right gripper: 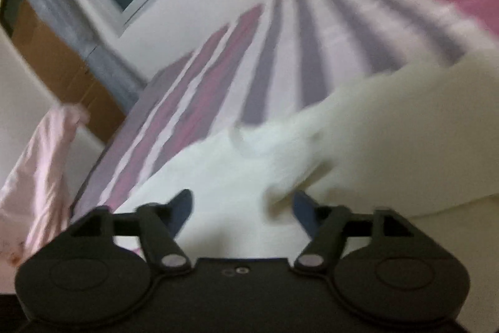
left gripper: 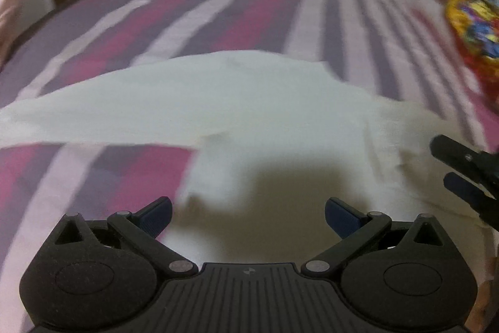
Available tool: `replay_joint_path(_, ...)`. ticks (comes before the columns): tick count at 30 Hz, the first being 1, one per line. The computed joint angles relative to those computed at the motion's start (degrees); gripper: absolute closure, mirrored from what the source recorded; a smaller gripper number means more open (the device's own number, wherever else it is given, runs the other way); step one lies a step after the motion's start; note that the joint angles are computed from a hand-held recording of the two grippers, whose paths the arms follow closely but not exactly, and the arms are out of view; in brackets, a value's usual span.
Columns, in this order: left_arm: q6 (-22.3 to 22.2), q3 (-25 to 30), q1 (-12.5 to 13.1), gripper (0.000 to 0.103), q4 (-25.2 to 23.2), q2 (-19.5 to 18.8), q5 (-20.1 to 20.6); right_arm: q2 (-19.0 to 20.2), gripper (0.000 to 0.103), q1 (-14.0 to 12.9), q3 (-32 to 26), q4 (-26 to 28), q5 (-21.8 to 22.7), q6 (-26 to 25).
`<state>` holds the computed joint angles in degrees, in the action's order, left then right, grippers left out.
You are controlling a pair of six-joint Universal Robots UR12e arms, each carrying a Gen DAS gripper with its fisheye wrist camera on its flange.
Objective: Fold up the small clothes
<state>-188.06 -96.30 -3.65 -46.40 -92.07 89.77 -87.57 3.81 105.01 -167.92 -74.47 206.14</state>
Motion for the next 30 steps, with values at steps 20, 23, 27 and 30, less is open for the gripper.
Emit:
replay_joint_path(20, 9.64, 4.09, -8.30, 0.001, 11.63, -9.17, 0.69, -10.17, 0.017, -11.39, 12.37, -6.33, 6.08, 8.80)
replay_joint_path(23, 8.57, 3.52, -7.71, 0.024, 12.67, -9.46, -0.67, -10.42, 0.015, -11.89, 13.15, -8.51, 6.32, 10.17)
replay_joint_path(27, 5.07, 3.09, -5.98, 0.044, 14.35, -9.65, -5.87, -10.45, 0.015, -12.12, 13.62, -9.46, 6.43, 10.10)
replay_joint_path(30, 3.91, 2.22, -5.87, 0.044, 17.70, -9.56, -4.75, -10.21, 0.015, -12.13, 13.77, -9.97, 6.96, 10.11)
